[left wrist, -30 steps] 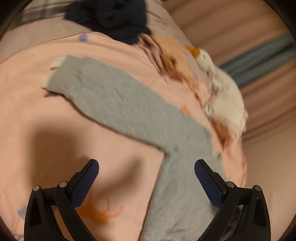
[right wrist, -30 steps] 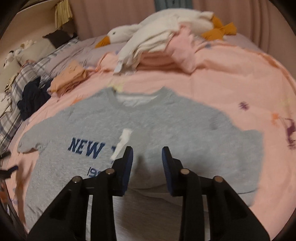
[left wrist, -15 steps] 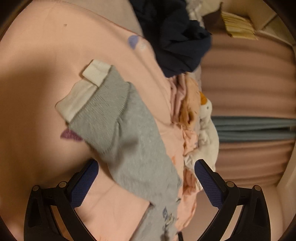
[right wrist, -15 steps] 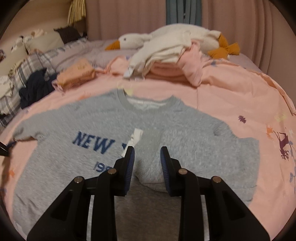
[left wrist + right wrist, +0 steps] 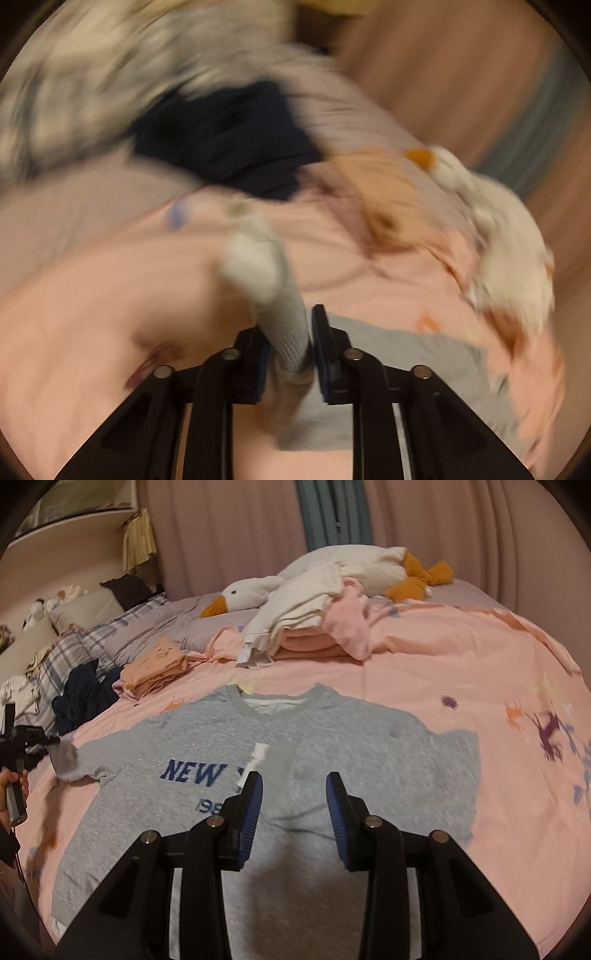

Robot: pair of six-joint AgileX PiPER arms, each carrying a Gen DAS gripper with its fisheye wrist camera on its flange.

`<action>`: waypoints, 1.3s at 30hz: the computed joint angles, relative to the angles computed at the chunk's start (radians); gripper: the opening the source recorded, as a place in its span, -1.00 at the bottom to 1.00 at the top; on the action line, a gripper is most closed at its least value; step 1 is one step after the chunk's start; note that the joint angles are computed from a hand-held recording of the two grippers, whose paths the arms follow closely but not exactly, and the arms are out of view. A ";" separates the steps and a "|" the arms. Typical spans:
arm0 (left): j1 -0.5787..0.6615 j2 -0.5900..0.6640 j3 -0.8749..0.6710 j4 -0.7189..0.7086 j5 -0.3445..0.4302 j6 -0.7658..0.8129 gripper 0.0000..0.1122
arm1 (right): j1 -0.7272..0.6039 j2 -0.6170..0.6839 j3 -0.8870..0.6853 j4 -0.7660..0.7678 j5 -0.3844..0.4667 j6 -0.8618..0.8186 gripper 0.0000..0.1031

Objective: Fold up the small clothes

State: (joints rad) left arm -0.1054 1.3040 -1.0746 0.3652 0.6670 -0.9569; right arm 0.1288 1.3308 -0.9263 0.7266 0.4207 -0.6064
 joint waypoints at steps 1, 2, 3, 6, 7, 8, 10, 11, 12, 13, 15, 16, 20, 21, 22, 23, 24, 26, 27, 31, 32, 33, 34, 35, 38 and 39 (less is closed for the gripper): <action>-0.061 0.010 -0.030 0.061 0.024 -0.012 -0.73 | -0.015 -0.004 0.013 0.018 0.003 -0.011 -0.25; -0.125 0.032 -0.069 0.109 0.050 -0.020 -0.73 | -0.030 -0.006 0.022 0.041 0.011 -0.030 -0.24; -0.199 0.064 -0.112 0.159 0.076 -0.039 -0.73 | -0.043 -0.007 0.031 0.061 0.018 -0.049 -0.24; -0.379 0.162 -0.217 0.254 0.143 -0.062 -0.72 | -0.071 -0.017 0.057 0.097 0.027 -0.089 -0.24; -0.438 0.217 -0.266 0.259 0.158 -0.053 -0.72 | -0.079 -0.021 0.062 0.114 0.033 -0.108 -0.24; -0.479 0.252 -0.294 0.261 0.168 -0.042 -0.72 | -0.093 -0.027 0.071 0.146 0.042 -0.139 -0.24; -0.547 0.350 -0.369 0.266 0.182 -0.020 -0.72 | -0.110 -0.033 0.082 0.179 0.051 -0.171 -0.24; -0.573 0.394 -0.404 0.262 0.186 -0.009 -0.72 | -0.120 -0.034 0.084 0.190 0.059 -0.184 -0.24; -0.591 0.418 -0.423 0.254 0.189 0.003 -0.72 | -0.123 -0.035 0.089 0.199 0.060 -0.196 -0.24; -0.619 0.474 -0.472 0.243 0.213 0.028 -0.72 | -0.127 -0.037 0.092 0.205 0.061 -0.205 -0.24; -0.618 0.553 -0.542 0.175 0.251 0.133 -0.72 | -0.137 -0.039 0.096 0.203 0.066 -0.204 -0.23; -0.620 0.584 -0.566 0.131 0.258 0.177 -0.72 | -0.145 -0.038 0.097 0.210 0.077 -0.212 -0.23; -0.616 0.584 -0.529 0.001 0.185 0.308 -0.47 | -0.187 -0.042 0.108 0.276 0.122 -0.278 -0.07; -0.613 0.572 -0.515 -0.027 0.163 0.343 -0.34 | -0.198 -0.039 0.108 0.297 0.138 -0.300 -0.07; -0.614 0.565 -0.510 -0.046 0.156 0.368 -0.22 | -0.200 -0.033 0.104 0.309 0.147 -0.309 -0.07; -0.614 0.558 -0.505 -0.061 0.152 0.380 0.03 | -0.205 -0.020 0.095 0.326 0.167 -0.320 -0.06; -0.612 0.552 -0.496 -0.077 0.144 0.386 0.15 | -0.205 -0.006 0.084 0.343 0.187 -0.326 -0.06; -0.598 0.523 -0.468 -0.141 0.117 0.420 0.15 | -0.198 0.031 0.050 0.374 0.239 -0.323 -0.06; -0.592 0.493 -0.438 -0.160 0.095 0.412 0.15 | -0.192 0.055 0.030 0.398 0.277 -0.318 -0.06; -0.554 0.325 -0.247 -0.180 -0.030 0.355 0.15 | -0.150 0.198 -0.094 0.480 0.443 -0.256 -0.06; -0.548 0.294 -0.213 -0.142 -0.041 0.311 0.15 | -0.119 0.235 -0.134 0.476 0.452 -0.222 -0.06; -0.542 0.262 -0.180 -0.102 -0.044 0.264 0.15 | -0.086 0.274 -0.180 0.466 0.461 -0.189 -0.06; -0.535 0.228 -0.147 -0.053 -0.038 0.208 0.15 | -0.042 0.317 -0.234 0.440 0.448 -0.131 -0.06; -0.527 0.204 -0.122 -0.016 -0.036 0.169 0.15 | 0.001 0.362 -0.288 0.410 0.439 -0.073 -0.06; -0.486 0.158 -0.076 0.027 -0.017 0.121 0.16 | 0.111 0.463 -0.425 0.269 0.390 0.104 -0.06; -0.463 0.147 -0.062 0.008 -0.022 0.130 0.16 | 0.144 0.510 -0.484 0.211 0.386 0.175 -0.06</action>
State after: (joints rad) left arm -0.5683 1.4508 -1.1370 0.3730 0.6452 -0.8271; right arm 0.2731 1.8406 -1.4106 0.9377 0.8070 -0.4317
